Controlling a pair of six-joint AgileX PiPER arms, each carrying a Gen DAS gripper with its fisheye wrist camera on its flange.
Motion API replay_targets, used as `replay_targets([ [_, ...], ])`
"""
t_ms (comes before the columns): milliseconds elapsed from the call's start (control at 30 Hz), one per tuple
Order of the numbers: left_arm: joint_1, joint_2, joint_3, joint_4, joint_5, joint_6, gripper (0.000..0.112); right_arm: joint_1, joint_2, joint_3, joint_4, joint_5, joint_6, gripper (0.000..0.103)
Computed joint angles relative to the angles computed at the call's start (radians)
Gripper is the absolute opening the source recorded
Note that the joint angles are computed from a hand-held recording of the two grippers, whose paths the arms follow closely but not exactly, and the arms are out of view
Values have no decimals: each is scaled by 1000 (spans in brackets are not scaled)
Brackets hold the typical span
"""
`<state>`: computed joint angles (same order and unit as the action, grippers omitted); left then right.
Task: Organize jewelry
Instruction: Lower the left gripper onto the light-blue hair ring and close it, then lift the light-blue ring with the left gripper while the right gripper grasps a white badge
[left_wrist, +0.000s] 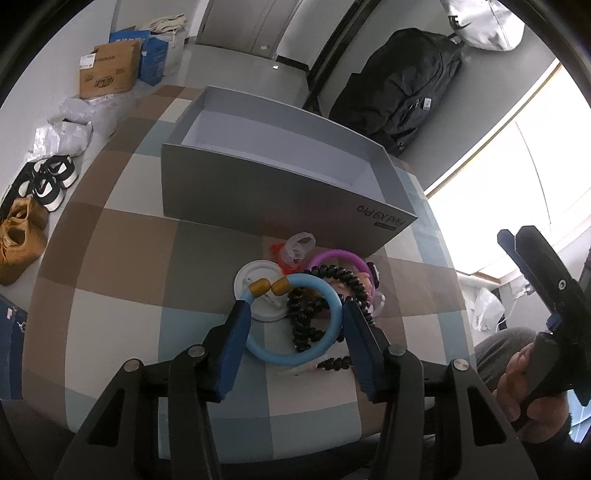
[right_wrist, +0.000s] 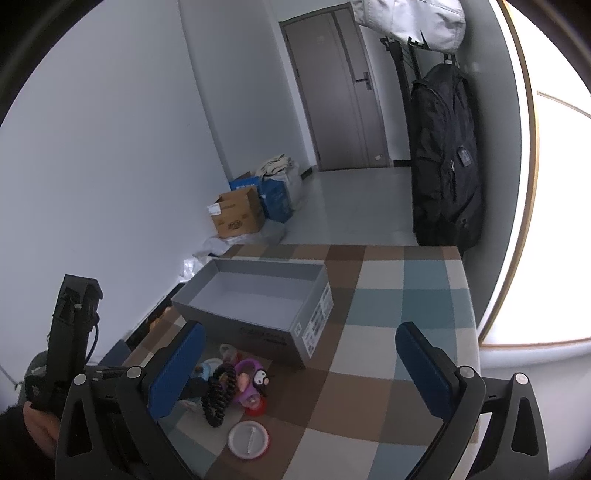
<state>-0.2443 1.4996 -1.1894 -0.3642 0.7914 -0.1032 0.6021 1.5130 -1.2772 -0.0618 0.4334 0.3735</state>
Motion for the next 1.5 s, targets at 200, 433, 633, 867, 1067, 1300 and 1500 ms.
replay_targets([
  [200, -28, 15, -25, 97, 19, -78, 48, 4, 4, -3, -1, -1, -7, 103],
  [433, -50, 21, -32, 188, 14, -118, 48, 7, 7, -7, 15, -7, -15, 103],
  [633, -45, 39, -51, 202, 15, -111, 48, 2, 7, -7, 45, -10, -51, 103],
  [867, 56, 55, -45, -54, 41, 68, 22, 1, 3, -3, 47, -14, -48, 103],
  [1067, 108, 59, -52, -120, 56, 119, 7, 4, 6, -8, 32, -2, -31, 103],
  [1300, 143, 31, -59, -131, 45, 105, 2, 21, 13, -16, -21, 18, 8, 103],
  [1500, 151, -1, -84, 55, 93, -47, 62, 42, 28, -24, -66, 32, 40, 103],
])
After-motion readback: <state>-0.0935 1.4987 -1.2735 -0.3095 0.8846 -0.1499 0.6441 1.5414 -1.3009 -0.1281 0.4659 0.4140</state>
